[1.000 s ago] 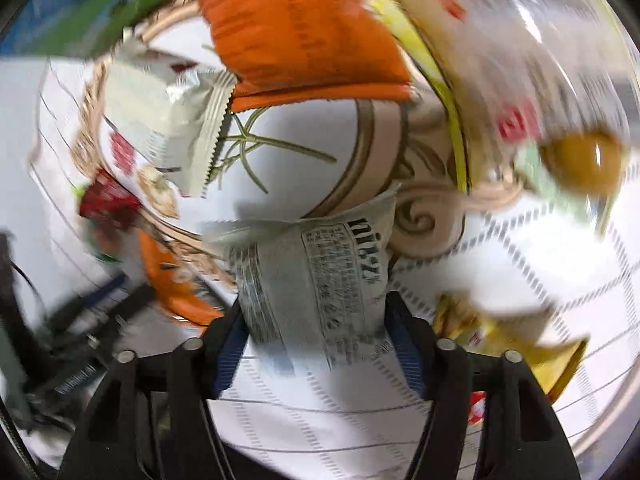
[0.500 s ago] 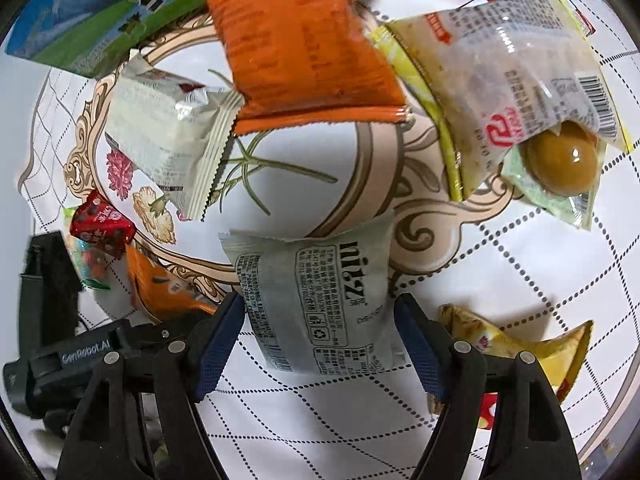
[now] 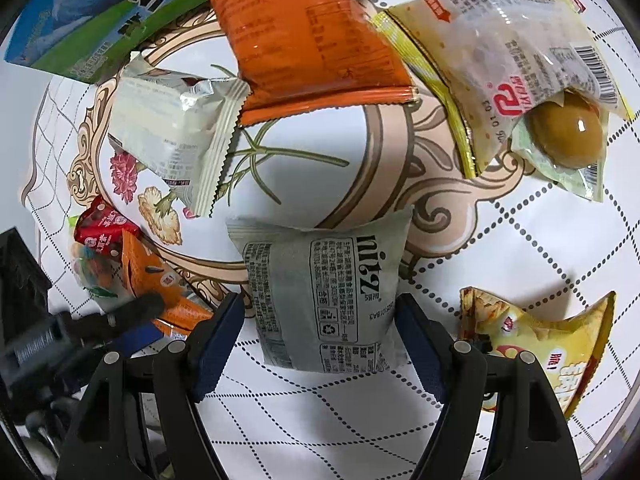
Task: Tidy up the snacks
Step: 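Grasp the orange packet with the left gripper while the right grasps the white bread packet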
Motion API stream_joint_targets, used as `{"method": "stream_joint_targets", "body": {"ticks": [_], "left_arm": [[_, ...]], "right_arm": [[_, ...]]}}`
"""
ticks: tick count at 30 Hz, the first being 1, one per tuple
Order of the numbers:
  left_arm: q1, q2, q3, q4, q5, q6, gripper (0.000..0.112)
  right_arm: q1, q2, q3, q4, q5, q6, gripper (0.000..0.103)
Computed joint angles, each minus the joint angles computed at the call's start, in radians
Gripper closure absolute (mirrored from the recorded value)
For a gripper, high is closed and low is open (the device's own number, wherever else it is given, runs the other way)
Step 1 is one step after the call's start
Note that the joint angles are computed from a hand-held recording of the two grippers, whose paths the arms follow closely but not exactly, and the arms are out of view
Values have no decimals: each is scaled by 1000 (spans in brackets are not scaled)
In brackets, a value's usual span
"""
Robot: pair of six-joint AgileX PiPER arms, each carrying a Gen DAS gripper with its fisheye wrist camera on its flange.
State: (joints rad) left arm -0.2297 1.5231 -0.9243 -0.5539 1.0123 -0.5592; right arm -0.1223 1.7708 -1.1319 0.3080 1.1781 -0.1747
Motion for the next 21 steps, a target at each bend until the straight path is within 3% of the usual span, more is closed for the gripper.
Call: {"method": "stream_joint_targets", "body": {"ticks": [2, 3, 7, 10, 13, 15, 18, 20, 21], "left_arm": [[-53, 21, -63, 92, 23, -35, 50], [-84, 26, -86, 141, 32, -49, 51], [-257, 84, -246, 420, 118, -17, 54], [-309, 136, -310, 503, 175, 55, 53], [-259, 139, -285, 453, 168, 66, 44], [-187, 130, -219, 373, 135, 88, 44], [-113, 101, -152, 312, 106, 133, 44], [-101, 96, -150, 330, 112, 151, 45], [-117, 95, -166, 350, 120, 142, 53]], "right_arm": [[7, 10, 1, -7, -19, 12, 25], [20, 9, 9, -13, -30, 28, 32], [85, -25, 51, -71, -74, 71, 36], [124, -48, 72, -116, -76, 67, 36], [126, -53, 94, -83, -73, 53, 33], [118, -63, 104, -72, -77, 54, 27], [93, -62, 113, -62, -86, 47, 27], [71, -40, 106, -61, -82, 43, 27], [72, -36, 112, -61, -92, 48, 28]]}}
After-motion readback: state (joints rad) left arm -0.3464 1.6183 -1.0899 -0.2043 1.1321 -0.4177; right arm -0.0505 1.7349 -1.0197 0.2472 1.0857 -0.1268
